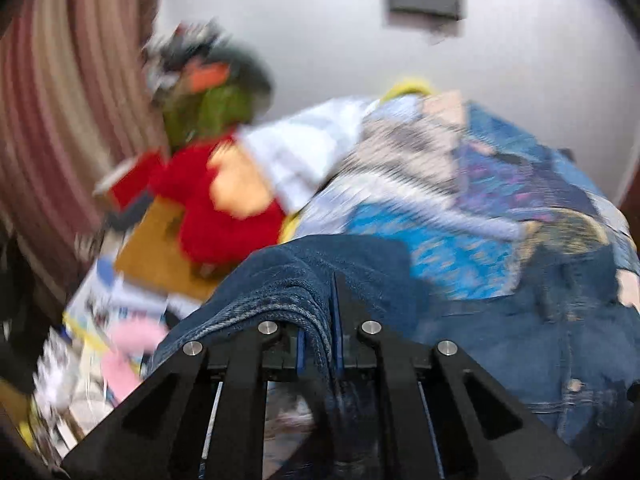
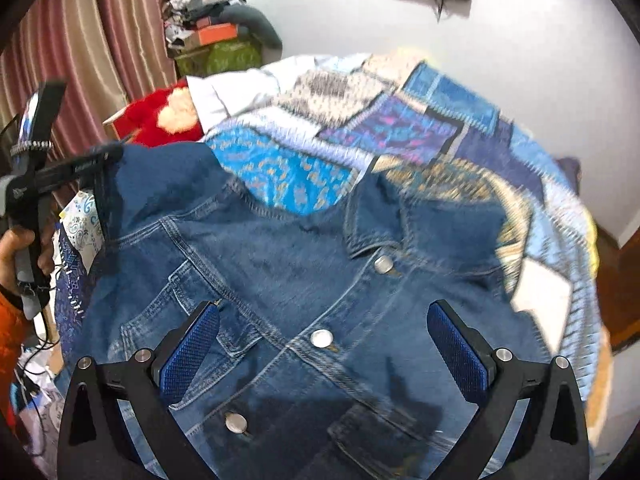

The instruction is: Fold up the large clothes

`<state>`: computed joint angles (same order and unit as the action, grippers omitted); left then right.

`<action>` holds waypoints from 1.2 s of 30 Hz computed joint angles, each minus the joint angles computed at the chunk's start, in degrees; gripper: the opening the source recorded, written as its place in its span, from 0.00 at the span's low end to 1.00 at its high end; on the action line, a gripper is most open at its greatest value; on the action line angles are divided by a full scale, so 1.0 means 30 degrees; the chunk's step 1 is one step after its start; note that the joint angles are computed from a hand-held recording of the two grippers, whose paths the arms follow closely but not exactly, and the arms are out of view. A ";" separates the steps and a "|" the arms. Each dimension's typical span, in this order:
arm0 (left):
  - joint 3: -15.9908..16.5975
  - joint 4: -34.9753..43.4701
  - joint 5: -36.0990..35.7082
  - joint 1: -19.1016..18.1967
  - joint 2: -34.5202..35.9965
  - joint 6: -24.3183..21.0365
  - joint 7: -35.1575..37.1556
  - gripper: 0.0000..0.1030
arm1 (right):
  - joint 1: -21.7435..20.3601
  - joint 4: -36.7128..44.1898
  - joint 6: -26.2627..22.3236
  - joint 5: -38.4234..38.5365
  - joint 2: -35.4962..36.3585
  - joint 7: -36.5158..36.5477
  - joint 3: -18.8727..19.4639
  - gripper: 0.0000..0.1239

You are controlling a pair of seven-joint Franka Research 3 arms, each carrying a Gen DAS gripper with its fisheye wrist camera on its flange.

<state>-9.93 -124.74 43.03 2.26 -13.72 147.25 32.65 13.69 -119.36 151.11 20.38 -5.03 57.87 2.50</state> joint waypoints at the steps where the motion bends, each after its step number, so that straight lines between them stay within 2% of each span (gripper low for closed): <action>1: 0.0032 0.0103 -0.0446 -0.0284 0.0029 0.0391 0.0479 0.09 | -0.0024 -0.0272 0.0302 -0.0025 -0.0361 -0.0162 -0.0033 0.83; 4: 0.0288 0.0367 -0.3216 -0.1283 0.0686 0.0653 0.2606 0.09 | -0.0085 -0.0987 0.0805 0.0195 -0.1397 -0.0751 -0.0246 0.83; 10: -0.0182 -0.0611 -0.4755 -0.2214 0.1659 -0.0678 0.4305 0.09 | -0.0131 -0.2337 0.1003 0.0979 -0.3467 -0.1871 -0.0776 0.83; 13: 0.0028 -0.1030 -0.7121 -0.2721 0.2559 -0.1117 0.5248 0.10 | -0.0244 -0.2906 0.0836 0.1097 -0.4263 -0.2120 -0.0959 0.83; 15: 0.0279 -0.1577 -0.8390 -0.2741 0.2678 -0.0730 0.5579 0.10 | -0.0388 -0.3271 0.0678 0.1027 -0.4716 -0.2006 -0.0976 0.83; 16: 0.0452 -0.2039 -0.9069 -0.2711 0.2414 0.0006 0.5811 0.11 | -0.0442 -0.3417 0.0521 0.1025 -0.4929 -0.1964 -0.1022 0.83; 18: 0.0863 -0.2713 -1.1312 -0.2862 0.1816 0.0955 0.6847 0.23 | -0.0543 -0.3637 0.0212 0.1029 -0.5287 -0.1933 -0.1139 0.83; 20: 0.2001 -0.3152 -1.5656 -0.3594 0.1112 0.1376 1.0007 0.50 | -0.0596 -0.3852 0.0037 0.1114 -0.5628 -0.2006 -0.1260 0.83; 21: 0.2048 -0.3369 -1.6571 -0.3464 0.0688 0.1492 1.0532 0.56 | -0.0609 -0.3808 -0.0060 0.1189 -0.5607 -0.2071 -0.1351 0.83; 23: 0.1695 -0.4128 -1.5777 -0.2680 -0.0520 0.2078 0.9278 0.74 | -0.0664 -0.3815 -0.0199 0.1301 -0.5704 -0.2085 -0.1420 0.83; 25: 0.1738 -0.5046 -1.5307 -0.2215 -0.1760 0.2791 0.8324 0.77 | -0.0666 -0.3852 -0.0263 0.1461 -0.5760 -0.2109 -0.1453 0.83; 28: 0.3324 -0.5890 -1.6892 -0.2516 -0.2765 0.3555 0.8830 0.77 | -0.0664 -0.3773 -0.0262 0.1637 -0.5637 -0.2076 -0.1433 0.83; 30: 0.3910 -0.5941 -1.7404 -0.2114 -0.2640 0.3787 0.8701 0.77 | -0.0636 -0.3699 -0.0243 0.1724 -0.5478 -0.2050 -0.1389 0.83; 31: 0.4345 -0.5939 -1.7851 -0.2282 -0.2455 0.4053 0.8859 0.77 | -0.0627 -0.3648 -0.0211 0.1754 -0.5370 -0.2001 -0.1351 0.83; 32: 0.5447 -0.5992 -1.9638 -0.3023 -0.2242 0.4654 1.0037 0.77 | -0.0596 -0.3571 -0.0204 0.1814 -0.5239 -0.1966 -0.1331 0.83; 33: 0.5901 -0.5941 -2.0690 -0.3313 -0.2021 0.5028 1.0558 0.77 | -0.0580 -0.3514 -0.0221 0.1849 -0.5139 -0.1931 -0.1312 0.83; 35: 0.5615 -0.5461 -2.0801 -0.2521 -0.1321 0.5454 1.0376 0.76 | -0.0545 -0.3363 -0.0276 0.1933 -0.4856 -0.1807 -0.1261 0.83; 36: 0.5008 -0.5115 -2.0120 -0.1839 -0.0872 0.5548 0.9795 0.76 | -0.0554 -0.3305 -0.0282 0.1920 -0.4737 -0.1737 -0.1222 0.83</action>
<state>5.09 -140.09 -17.33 -3.25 -16.34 163.90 62.04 12.03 -129.27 150.26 26.14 -19.24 52.66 -1.17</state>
